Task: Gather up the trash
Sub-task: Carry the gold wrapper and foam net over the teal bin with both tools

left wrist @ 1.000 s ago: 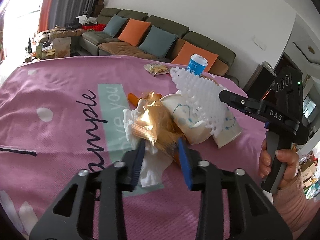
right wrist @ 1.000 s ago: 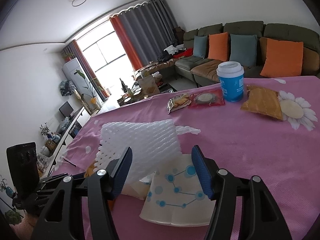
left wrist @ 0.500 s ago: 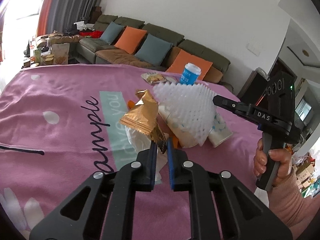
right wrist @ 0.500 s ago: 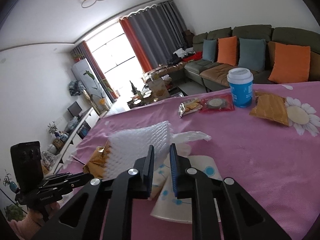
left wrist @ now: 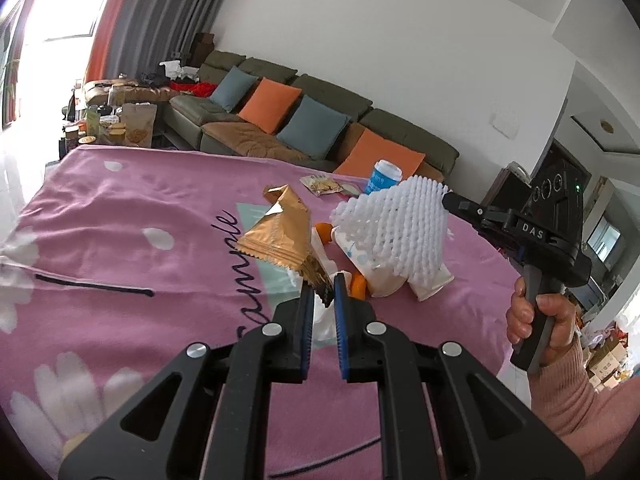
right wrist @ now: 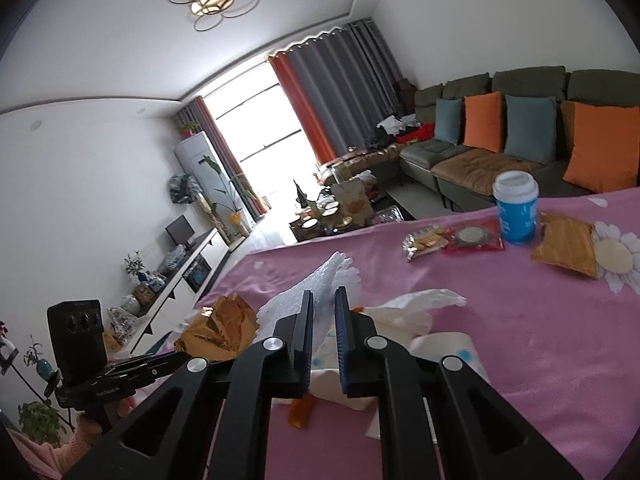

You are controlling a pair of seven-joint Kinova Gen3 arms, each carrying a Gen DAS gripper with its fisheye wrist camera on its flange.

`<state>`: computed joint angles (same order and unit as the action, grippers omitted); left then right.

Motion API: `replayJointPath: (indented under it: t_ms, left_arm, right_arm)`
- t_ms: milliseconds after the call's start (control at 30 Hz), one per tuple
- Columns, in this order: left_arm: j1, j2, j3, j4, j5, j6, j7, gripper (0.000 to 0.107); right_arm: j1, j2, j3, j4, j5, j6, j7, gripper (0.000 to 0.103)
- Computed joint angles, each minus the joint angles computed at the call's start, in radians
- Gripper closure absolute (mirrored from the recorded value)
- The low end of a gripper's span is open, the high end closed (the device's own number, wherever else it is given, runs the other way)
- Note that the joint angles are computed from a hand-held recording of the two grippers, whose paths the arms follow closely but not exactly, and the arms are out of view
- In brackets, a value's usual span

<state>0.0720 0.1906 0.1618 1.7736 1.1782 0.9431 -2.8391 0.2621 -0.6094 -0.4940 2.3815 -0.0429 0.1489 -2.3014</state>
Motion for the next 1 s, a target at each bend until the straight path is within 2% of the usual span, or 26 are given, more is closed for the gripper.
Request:
replayJointPath:
  t_ms: [233, 667, 1000]
  left_arm:
    - [-0.052, -0.042, -0.042, 0.041, 0.022, 0.048, -0.026, 0.097]
    - [-0.136, -0.136, -0.135, 0.126, 0.048, 0.124, -0.079, 0.097]
    - [-0.18, -0.177, -0.185, 0.15, 0.044, 0.153, -0.084, 0.097]
  right_arm:
    - [-0.014, 0.019, -0.021, -0.014, -0.01, -0.039, 0.005, 0.094]
    - [-0.017, 0.144, -0.098, -0.05, -0.042, -0.137, 0.048, 0.094]
    - [0.015, 0.247, -0.199, -0.107, -0.078, -0.174, 0.108, 0.094]
